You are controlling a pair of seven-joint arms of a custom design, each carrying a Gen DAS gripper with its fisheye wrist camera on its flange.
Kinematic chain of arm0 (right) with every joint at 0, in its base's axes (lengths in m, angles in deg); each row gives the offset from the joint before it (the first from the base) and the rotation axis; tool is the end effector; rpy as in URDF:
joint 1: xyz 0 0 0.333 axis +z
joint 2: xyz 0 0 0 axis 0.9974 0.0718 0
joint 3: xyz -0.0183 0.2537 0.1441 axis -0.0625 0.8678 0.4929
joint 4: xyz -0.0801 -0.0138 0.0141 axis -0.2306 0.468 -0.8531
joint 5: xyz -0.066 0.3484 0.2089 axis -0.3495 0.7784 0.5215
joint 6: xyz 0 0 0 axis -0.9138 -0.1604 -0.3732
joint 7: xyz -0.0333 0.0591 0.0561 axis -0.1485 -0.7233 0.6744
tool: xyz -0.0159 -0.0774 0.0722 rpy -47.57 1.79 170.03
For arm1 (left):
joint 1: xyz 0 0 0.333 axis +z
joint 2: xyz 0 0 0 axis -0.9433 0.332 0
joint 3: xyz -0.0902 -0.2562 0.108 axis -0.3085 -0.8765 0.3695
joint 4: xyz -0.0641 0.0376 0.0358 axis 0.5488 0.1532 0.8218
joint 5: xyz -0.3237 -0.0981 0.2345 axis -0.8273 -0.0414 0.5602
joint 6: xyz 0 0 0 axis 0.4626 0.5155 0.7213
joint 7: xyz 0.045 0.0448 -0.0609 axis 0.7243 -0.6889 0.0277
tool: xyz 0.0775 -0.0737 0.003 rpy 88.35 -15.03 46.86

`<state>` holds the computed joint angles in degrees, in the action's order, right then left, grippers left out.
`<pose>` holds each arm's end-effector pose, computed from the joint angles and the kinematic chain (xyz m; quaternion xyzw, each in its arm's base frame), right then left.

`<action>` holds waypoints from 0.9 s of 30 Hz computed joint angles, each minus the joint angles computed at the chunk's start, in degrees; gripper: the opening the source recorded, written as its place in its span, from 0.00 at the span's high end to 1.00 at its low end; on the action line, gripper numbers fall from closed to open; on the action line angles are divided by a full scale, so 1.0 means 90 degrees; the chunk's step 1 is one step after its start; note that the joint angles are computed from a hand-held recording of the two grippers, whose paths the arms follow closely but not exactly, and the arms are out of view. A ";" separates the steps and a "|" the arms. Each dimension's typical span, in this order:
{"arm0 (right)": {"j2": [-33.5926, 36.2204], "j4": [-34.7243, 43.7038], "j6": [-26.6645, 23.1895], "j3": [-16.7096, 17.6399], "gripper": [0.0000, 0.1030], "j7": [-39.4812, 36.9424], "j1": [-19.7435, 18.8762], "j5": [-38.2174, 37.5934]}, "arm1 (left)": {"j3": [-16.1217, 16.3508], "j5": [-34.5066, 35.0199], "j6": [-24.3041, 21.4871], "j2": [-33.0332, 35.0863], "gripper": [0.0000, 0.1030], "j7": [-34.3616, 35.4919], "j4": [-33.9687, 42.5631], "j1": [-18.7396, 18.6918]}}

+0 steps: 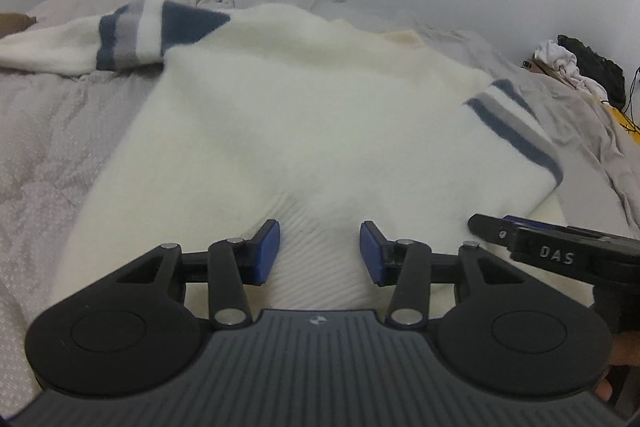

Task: Fold large clothes
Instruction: 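Grasp the other striped sleeve cuff with the left gripper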

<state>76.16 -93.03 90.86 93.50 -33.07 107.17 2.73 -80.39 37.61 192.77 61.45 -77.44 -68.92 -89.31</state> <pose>0.5650 0.3200 0.3762 -0.7887 0.4299 -0.0992 0.4281 0.4415 -0.3231 0.4076 -0.7916 0.4501 -0.2746 0.3087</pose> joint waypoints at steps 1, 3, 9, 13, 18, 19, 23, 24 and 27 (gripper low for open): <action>0.0028 0.0015 -0.0033 -0.0011 0.53 0.0027 -0.0004 -0.0011 | -0.0007 0.0040 -0.0008 -0.0020 0.50 -0.0038 -0.0015 -0.0001; 0.0013 0.0014 -0.0112 0.0006 0.53 -0.0010 -0.0058 0.0098 | -0.0013 0.0164 0.0075 -0.0157 0.49 -0.0287 -0.0133 0.0014; -0.0094 -0.0047 -0.0350 -0.0086 0.55 0.0218 -0.0094 0.0193 | -0.0046 0.0471 0.0006 -0.0794 0.41 -0.1160 -0.0464 0.0235; -0.0126 -0.0084 -0.0356 -0.0119 0.55 0.0127 -0.0074 0.0251 | 0.0063 0.0570 -0.0114 -0.1014 0.39 -0.1348 -0.0495 0.0582; -0.0077 -0.0039 -0.0222 -0.0161 0.53 0.0305 0.0028 -0.0115 | 0.0351 0.0607 0.0027 -0.1268 0.39 -0.1668 -0.0772 0.1142; -0.0063 -0.0029 -0.0200 -0.0150 0.53 0.0299 0.0027 -0.0137 | 0.0410 0.0612 0.0081 -0.1318 0.39 -0.1741 -0.0850 0.1260; 0.0022 0.0053 -0.0134 -0.0134 0.53 0.0393 0.0035 -0.0268 | 0.0578 0.0567 0.0082 -0.1475 0.39 -0.1870 -0.1145 0.1679; 0.0044 0.0080 -0.0129 -0.0140 0.53 0.0468 0.0041 -0.0322 | 0.0644 0.0567 0.0142 -0.1548 0.39 -0.1997 -0.1268 0.1802; 0.0127 0.0188 -0.0146 -0.0125 0.53 0.0609 0.0023 -0.0428 | 0.0771 0.0659 0.0442 -0.1905 0.39 -0.2734 -0.1769 0.2186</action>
